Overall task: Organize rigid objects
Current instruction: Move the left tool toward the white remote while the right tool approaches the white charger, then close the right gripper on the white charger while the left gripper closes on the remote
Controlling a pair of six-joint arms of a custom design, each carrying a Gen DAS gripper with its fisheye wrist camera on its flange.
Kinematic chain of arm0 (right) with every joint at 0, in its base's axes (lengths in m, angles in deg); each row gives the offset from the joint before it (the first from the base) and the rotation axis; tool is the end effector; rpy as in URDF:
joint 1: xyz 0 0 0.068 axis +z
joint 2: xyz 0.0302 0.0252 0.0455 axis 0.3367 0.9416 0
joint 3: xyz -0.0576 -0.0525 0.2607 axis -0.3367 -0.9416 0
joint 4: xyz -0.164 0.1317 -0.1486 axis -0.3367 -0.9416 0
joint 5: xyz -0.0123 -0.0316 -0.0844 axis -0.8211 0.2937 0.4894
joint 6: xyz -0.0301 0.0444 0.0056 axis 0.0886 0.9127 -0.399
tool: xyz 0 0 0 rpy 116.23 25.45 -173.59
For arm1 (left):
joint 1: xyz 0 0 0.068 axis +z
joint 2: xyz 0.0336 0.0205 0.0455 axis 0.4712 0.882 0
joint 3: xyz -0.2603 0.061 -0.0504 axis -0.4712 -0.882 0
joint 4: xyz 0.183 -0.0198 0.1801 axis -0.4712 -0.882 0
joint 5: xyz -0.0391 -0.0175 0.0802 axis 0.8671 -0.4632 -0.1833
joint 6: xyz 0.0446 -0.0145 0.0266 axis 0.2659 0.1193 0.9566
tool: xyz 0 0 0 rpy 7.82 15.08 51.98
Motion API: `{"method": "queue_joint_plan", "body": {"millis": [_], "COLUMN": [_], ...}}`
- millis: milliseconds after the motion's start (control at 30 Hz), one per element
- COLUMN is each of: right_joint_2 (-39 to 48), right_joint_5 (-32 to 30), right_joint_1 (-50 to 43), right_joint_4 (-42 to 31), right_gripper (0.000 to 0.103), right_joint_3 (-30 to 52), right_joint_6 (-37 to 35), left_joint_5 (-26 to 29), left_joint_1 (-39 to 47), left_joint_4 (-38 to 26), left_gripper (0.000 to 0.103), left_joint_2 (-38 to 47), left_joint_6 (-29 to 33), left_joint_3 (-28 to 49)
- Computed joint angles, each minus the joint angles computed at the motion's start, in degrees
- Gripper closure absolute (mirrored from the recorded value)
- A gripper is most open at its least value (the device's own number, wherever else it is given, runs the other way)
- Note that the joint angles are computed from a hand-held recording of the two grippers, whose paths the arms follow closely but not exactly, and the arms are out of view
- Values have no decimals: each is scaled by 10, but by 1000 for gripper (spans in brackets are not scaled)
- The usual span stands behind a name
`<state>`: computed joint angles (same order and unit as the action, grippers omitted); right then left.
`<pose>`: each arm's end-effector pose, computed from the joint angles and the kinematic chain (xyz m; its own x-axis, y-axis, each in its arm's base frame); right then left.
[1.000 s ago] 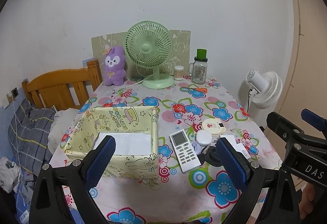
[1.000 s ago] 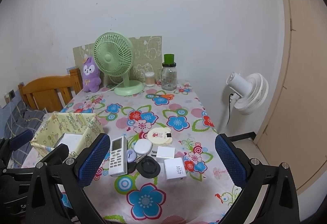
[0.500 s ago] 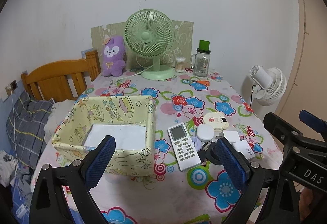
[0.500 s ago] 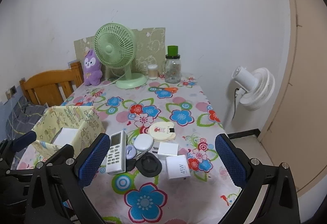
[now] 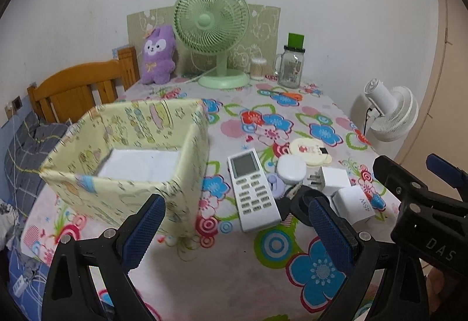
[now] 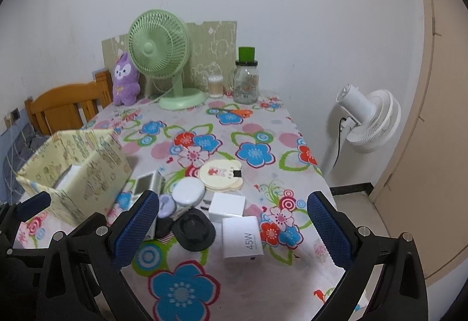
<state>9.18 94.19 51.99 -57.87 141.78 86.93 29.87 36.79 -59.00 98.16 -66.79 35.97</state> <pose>0.3005 0.1680 0.2576 -0.5939 0.0786 -0.8007 0.1397 0.9902 -0.0064 0.3242 0.0392 0.2374 -0.6336 0.0888 -0.7686 0.1901 0.9808 -0.0434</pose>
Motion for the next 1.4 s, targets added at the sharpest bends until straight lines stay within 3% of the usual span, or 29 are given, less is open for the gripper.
{"method": "queue_joint_plan", "body": {"millis": [500,867,1000,1067,1167,1400], "right_joint_2": [58,116,126,135,141,144], "right_joint_5": [-52,-101,-135,-160,-152,-148], "right_joint_1": [-38,-70,-83,-90,-83,-87], "right_joint_4": [52,48,46,36,34,16], "right_gripper": [12,20,31,42,52,53], "right_joint_3": [-43,-16,-10,-3,1,17], "right_joint_6": [-4,-5,2,8,4,11], "left_joint_5": [-24,-68,-73,-83,-88,-84], "left_joint_1": [-43,-74,-78,-83,-87,-86], "left_joint_4": [16,23,20,22,14,2], "left_gripper": [3,4,4,4,5,5], "left_joint_2": [70,119,129,135,143,154], "left_joint_6": [16,19,20,23,29,23], "left_joint_3": [-13,13,23,25,32,54]}}
